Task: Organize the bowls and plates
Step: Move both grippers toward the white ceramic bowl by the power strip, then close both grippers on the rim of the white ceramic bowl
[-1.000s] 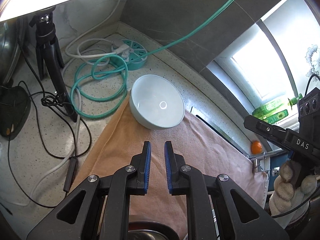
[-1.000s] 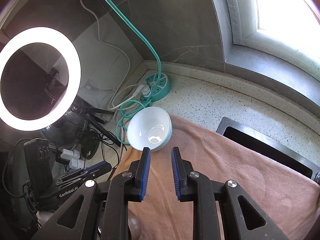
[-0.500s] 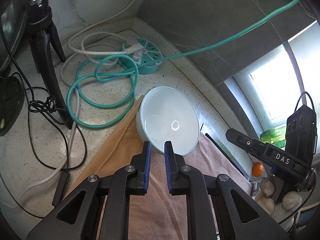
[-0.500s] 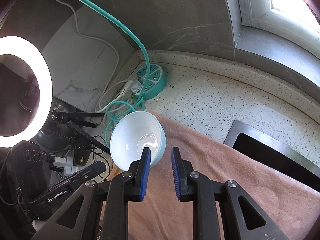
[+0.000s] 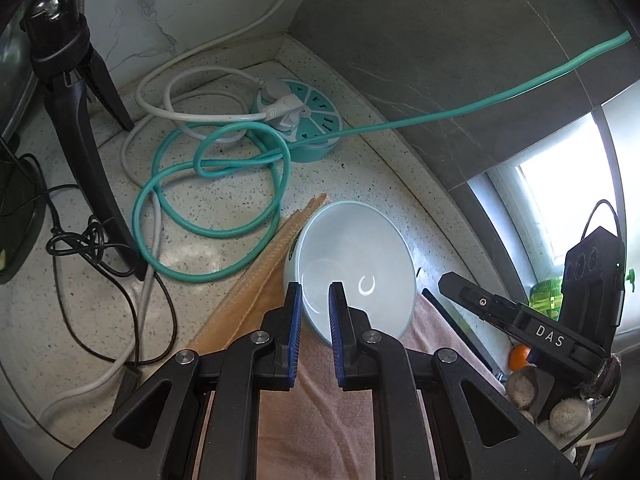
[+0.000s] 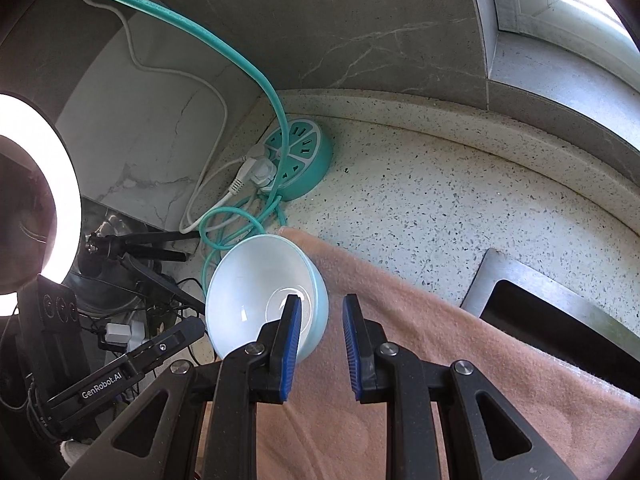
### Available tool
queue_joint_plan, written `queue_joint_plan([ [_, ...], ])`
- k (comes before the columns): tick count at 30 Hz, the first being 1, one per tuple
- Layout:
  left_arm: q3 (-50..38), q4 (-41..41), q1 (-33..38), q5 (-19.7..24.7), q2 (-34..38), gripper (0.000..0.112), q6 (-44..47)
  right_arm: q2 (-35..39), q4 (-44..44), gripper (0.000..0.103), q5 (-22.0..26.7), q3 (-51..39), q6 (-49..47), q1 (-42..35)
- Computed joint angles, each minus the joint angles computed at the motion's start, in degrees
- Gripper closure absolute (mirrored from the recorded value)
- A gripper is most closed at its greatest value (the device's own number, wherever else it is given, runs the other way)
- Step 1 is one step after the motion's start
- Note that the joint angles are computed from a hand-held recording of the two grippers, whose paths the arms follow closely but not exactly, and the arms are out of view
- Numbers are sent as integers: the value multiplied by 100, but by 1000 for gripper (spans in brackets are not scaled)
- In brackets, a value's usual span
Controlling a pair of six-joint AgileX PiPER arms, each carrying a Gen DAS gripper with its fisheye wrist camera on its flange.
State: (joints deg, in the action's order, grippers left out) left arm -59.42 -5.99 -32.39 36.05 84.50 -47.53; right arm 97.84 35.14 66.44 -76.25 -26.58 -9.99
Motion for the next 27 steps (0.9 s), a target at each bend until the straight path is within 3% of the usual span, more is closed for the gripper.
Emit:
queue_joint_plan([
  [10, -169, 394, -80, 179, 164, 100, -221, 149, -12, 84, -102, -53, 48, 149],
  [16, -320, 195, 16, 276, 375, 100, 116, 219, -15, 84, -157, -27, 90, 253],
  [27, -335, 232, -42, 270, 447, 101, 88, 323, 22, 95, -173, -5, 156, 260],
])
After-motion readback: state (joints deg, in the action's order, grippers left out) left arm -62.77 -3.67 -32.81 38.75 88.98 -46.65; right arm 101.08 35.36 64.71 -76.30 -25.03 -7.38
